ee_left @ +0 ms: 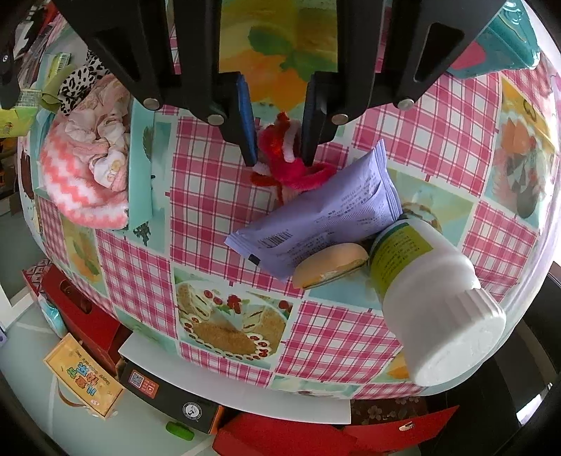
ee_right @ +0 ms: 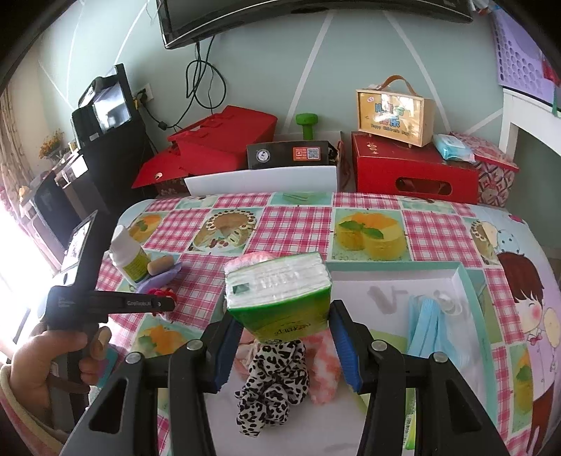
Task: Organize soft objects
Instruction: 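Grasp the red-white plush toy with left tool while right tool carries tissue pack to tray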
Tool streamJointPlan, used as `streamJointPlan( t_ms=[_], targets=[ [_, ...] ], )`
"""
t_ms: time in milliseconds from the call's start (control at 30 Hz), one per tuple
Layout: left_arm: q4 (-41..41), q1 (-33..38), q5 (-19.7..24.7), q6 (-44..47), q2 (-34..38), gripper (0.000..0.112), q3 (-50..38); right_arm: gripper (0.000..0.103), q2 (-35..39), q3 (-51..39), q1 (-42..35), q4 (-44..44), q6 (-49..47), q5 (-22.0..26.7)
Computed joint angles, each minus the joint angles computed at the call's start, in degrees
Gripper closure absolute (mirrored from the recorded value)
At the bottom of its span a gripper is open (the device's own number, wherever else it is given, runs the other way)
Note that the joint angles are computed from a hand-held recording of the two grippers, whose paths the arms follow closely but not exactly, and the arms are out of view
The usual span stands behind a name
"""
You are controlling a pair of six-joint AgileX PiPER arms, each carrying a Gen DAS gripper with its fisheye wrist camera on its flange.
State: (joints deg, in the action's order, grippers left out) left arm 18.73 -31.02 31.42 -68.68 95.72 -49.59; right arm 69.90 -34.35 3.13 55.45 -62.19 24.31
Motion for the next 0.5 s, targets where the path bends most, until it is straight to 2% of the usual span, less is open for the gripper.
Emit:
streamJointPlan(
  t_ms=[400,500],
  targets=[
    [2.74,-2.50,2.75,-1.56,-5.34,0.090,-0.13,0.051,-1.28,-0.09,-3.89,3.20,-2.68,2.21],
    [5.99,-5.17,5.60,-4.72,-8.01,0.090,-0.71,0.051,-2.31,0.13,-5.41,5.01,-3.95,2.92]
  ],
)
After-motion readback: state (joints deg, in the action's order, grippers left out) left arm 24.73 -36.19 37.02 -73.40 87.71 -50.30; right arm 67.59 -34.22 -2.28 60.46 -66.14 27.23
